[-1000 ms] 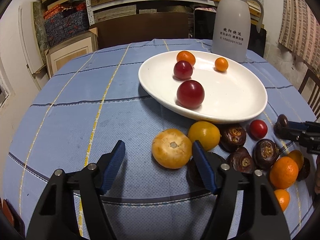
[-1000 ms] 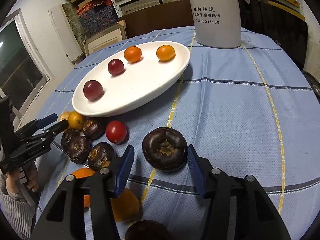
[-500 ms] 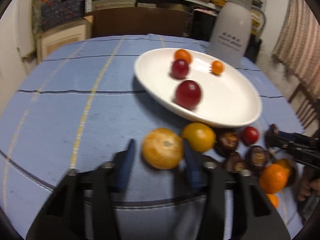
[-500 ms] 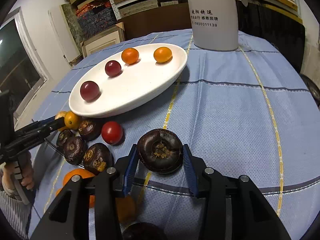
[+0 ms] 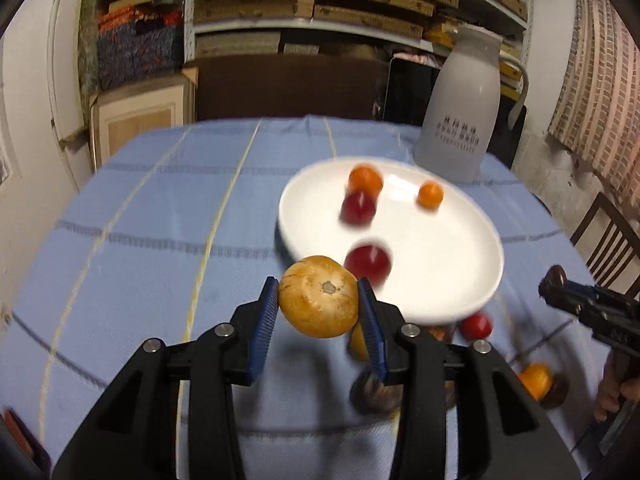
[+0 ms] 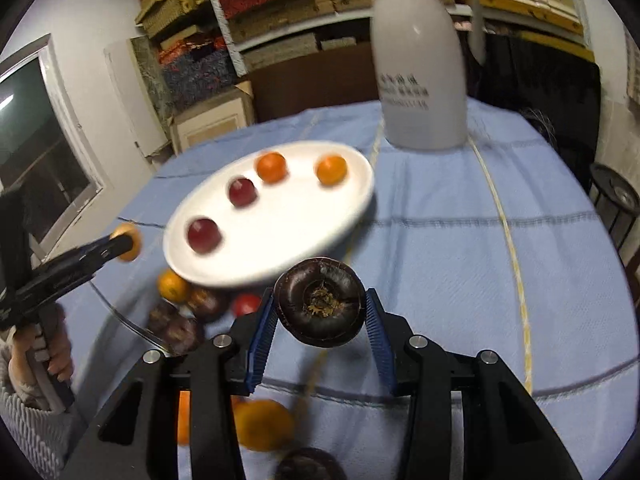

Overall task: Organize fruits
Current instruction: 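Place the brown fruit on the plate while the left tool places a pale yellow tomato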

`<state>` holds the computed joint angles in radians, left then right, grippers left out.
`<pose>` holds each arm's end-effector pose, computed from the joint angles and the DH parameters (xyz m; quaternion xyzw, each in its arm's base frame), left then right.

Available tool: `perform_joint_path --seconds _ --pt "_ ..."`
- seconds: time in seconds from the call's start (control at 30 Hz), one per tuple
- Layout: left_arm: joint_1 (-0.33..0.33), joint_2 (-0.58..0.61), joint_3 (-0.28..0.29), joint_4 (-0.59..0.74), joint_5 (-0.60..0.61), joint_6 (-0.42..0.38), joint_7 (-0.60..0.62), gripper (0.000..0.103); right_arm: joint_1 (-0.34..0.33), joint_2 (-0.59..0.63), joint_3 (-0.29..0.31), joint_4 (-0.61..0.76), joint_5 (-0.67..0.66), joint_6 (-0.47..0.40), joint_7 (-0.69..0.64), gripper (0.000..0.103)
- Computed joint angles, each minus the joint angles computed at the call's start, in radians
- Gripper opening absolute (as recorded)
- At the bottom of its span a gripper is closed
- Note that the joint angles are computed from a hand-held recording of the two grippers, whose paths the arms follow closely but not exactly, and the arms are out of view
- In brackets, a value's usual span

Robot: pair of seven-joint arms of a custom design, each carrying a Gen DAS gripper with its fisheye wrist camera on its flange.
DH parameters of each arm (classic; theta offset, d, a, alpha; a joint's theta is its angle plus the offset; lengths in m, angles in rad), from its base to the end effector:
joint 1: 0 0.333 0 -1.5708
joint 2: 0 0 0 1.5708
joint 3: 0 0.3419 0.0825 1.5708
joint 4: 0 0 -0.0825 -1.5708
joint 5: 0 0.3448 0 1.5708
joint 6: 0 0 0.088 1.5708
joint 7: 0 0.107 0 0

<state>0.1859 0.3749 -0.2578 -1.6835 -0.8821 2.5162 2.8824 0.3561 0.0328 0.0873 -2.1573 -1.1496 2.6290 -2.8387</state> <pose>0.6685 -0.0162 0.4787 -0.3747 0.8296 -0.3905 0.1376 0.4777 0.2509 0.4681 -0.4606 0.7893 -0.2705 0.3028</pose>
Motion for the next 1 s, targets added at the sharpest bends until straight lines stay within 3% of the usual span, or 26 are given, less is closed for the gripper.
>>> perform_joint_path --seconds 0.13,0.3,0.53,0.6,0.73,0.87,1.0 --pt "-0.061 0.040 -0.005 0.078 0.065 0.045 -0.069 0.039 -0.002 0.053 -0.007 0.128 0.098 -0.033 -0.192 0.044" --pt "-0.109 0.164 0.000 0.224 0.222 0.011 -0.261 0.039 -0.001 0.177 -0.059 0.250 0.161 0.020 -0.266 0.044" --pt "-0.092 0.247 -0.046 0.294 0.341 -0.002 -0.329 0.045 0.027 0.293 -0.118 0.348 0.298 0.060 -0.422 0.046" --pt "-0.072 0.224 -0.067 0.253 0.326 0.044 -0.305 0.058 0.060 0.271 -0.158 0.320 0.259 0.094 -0.369 0.047" --pt "-0.001 0.161 -0.116 0.181 0.235 0.061 -0.235 0.060 0.112 0.159 -0.185 0.214 0.088 0.088 -0.170 0.048" --pt "0.065 0.054 -0.142 0.014 0.082 0.133 -0.058 0.069 0.129 0.037 -0.135 0.077 -0.104 0.016 0.075 0.057" --pt "0.074 -0.014 -0.108 -0.106 0.000 0.135 0.050 0.069 0.103 -0.024 -0.074 -0.041 -0.179 0.003 0.245 0.057"
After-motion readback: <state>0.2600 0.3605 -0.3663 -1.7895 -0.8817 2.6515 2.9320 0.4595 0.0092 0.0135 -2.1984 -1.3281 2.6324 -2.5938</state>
